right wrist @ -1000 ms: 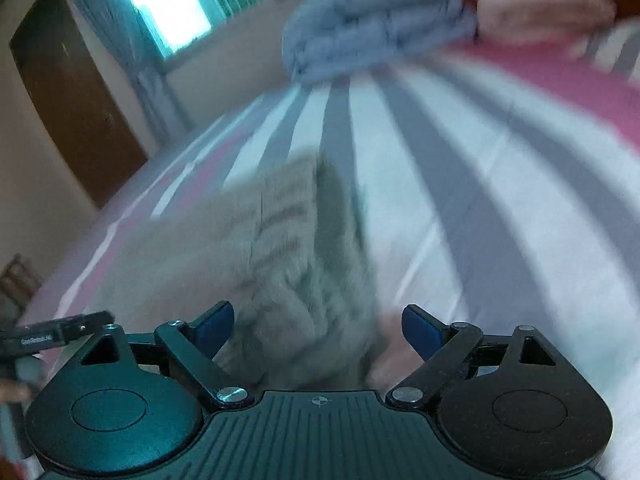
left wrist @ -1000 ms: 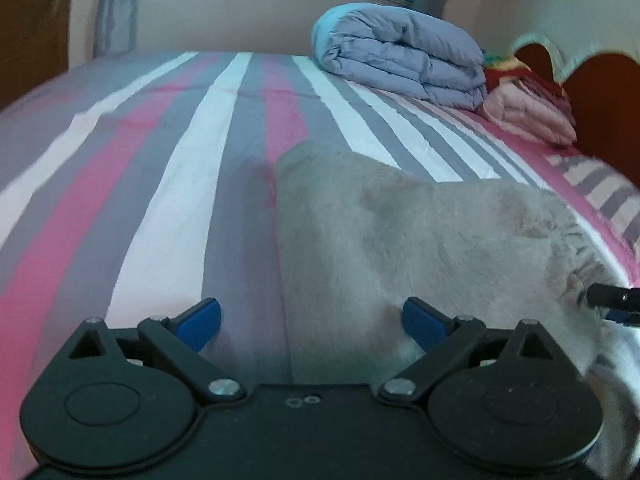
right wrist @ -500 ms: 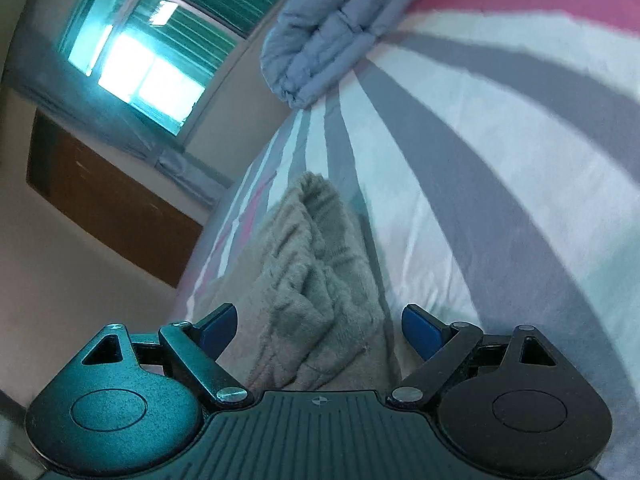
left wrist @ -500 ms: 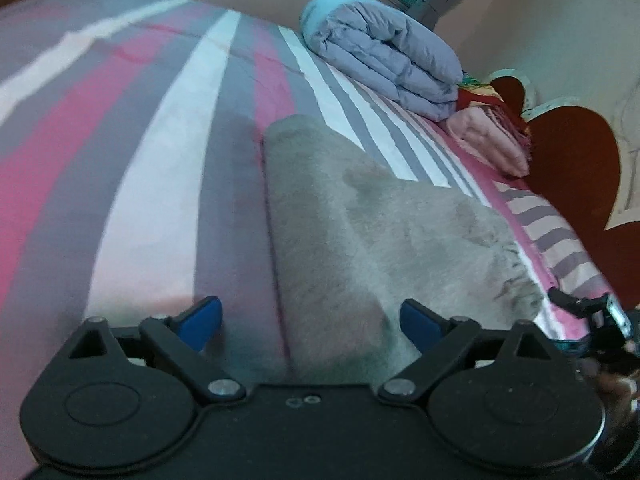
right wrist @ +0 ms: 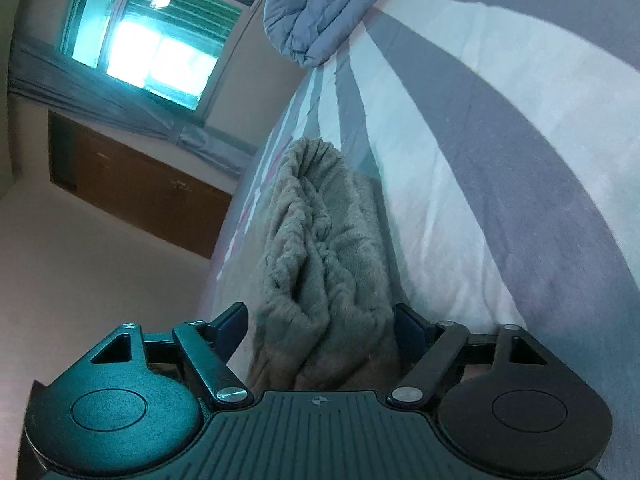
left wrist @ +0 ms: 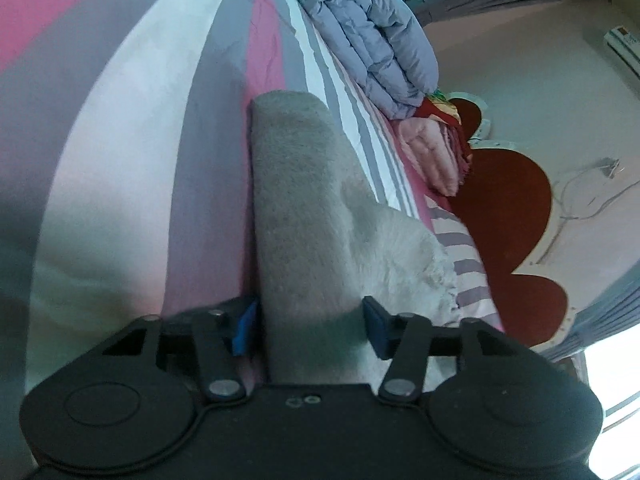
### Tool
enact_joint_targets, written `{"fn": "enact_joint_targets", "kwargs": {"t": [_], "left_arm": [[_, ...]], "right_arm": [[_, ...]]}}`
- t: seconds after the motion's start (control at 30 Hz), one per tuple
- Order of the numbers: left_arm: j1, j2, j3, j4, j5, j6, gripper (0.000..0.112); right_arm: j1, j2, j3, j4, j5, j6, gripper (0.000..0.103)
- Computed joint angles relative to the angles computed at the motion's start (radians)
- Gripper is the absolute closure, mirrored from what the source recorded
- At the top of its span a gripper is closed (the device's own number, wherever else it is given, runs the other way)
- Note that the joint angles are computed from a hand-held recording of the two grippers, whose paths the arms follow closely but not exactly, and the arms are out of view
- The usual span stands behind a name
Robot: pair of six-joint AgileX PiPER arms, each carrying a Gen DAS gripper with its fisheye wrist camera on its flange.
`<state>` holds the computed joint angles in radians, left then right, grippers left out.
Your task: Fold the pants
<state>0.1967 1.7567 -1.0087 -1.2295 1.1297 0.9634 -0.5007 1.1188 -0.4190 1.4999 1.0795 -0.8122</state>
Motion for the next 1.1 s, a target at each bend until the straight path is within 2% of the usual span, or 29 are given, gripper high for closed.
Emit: {"fn": "enact_joint_targets", "kwargs": {"t": [0.1,0.2,0.27,0.3,0.47,0.63,0.7,0.83,0.87,0.9,0.93,0.97,1.0,1.03,1.1], "left_arm": [[-0.014,0.062,-0.032,-0.044,0.019,0.006,0.073],[-0.033,0.076,-0.017,-0.103,-0.007,0.048,0.078],[-0.039,0.067,0.015,-0.15,-0.028,0.094,0.086],[-0.03,0.063,0.025,-0.163,-0.022,0.099,0.088],[-0.002,0.035,-0.009,-0.213,0.027,0.11,0.09],[-0.01,0.094,-0.231,-0.23,-0.002,0.019,0.09],[-0.023,0.15,-0.357,-0.195,-0.024,-0.046,0.089],[-0.081,0.296,-0.61,-0.066,-0.12,-0.228,0.089],[-0.099,0.33,-0.662,-0.002,-0.156,-0.283,0.085],[-0.106,0.344,-0.682,0.077,-0.191,-0.353,0.065],[-0.127,0.357,-0.666,0.117,-0.26,-0.383,0.051],[-0.136,0.363,-0.654,0.118,-0.29,-0.373,0.048],[-0.131,0.354,-0.628,0.079,-0.292,-0.324,0.04],[-0.125,0.338,-0.576,0.006,-0.298,-0.234,0.038],[-0.114,0.29,-0.494,-0.048,-0.306,-0.151,0.031]], "right_arm": [[0.015,0.092,-0.021,0.046,0.036,-0.085,0.025],[0.046,0.168,-0.06,0.066,0.038,-0.123,0.026],[0.112,0.199,-0.103,0.078,-0.015,-0.124,0.033],[0.135,0.205,-0.126,0.061,-0.047,-0.103,0.047],[0.124,0.232,-0.207,0.063,0.011,-0.125,0.054],[0.175,0.342,-0.415,0.085,0.006,-0.114,0.055],[0.213,0.433,-0.524,0.112,-0.019,-0.112,0.055],[0.288,0.653,-0.783,0.11,-0.081,-0.046,0.055],[0.308,0.705,-0.843,0.095,-0.109,-0.013,0.055],[0.323,0.763,-0.91,0.055,-0.126,0.042,0.054],[0.324,0.803,-0.966,-0.015,-0.133,0.125,0.047],[0.333,0.847,-1.006,-0.077,-0.153,0.201,0.038],[0.346,0.881,-1.015,-0.115,-0.182,0.237,0.03],[0.345,0.898,-1.018,-0.114,-0.171,0.233,0.028],[0.325,0.882,-0.938,0.005,-0.154,0.113,0.027]]}}
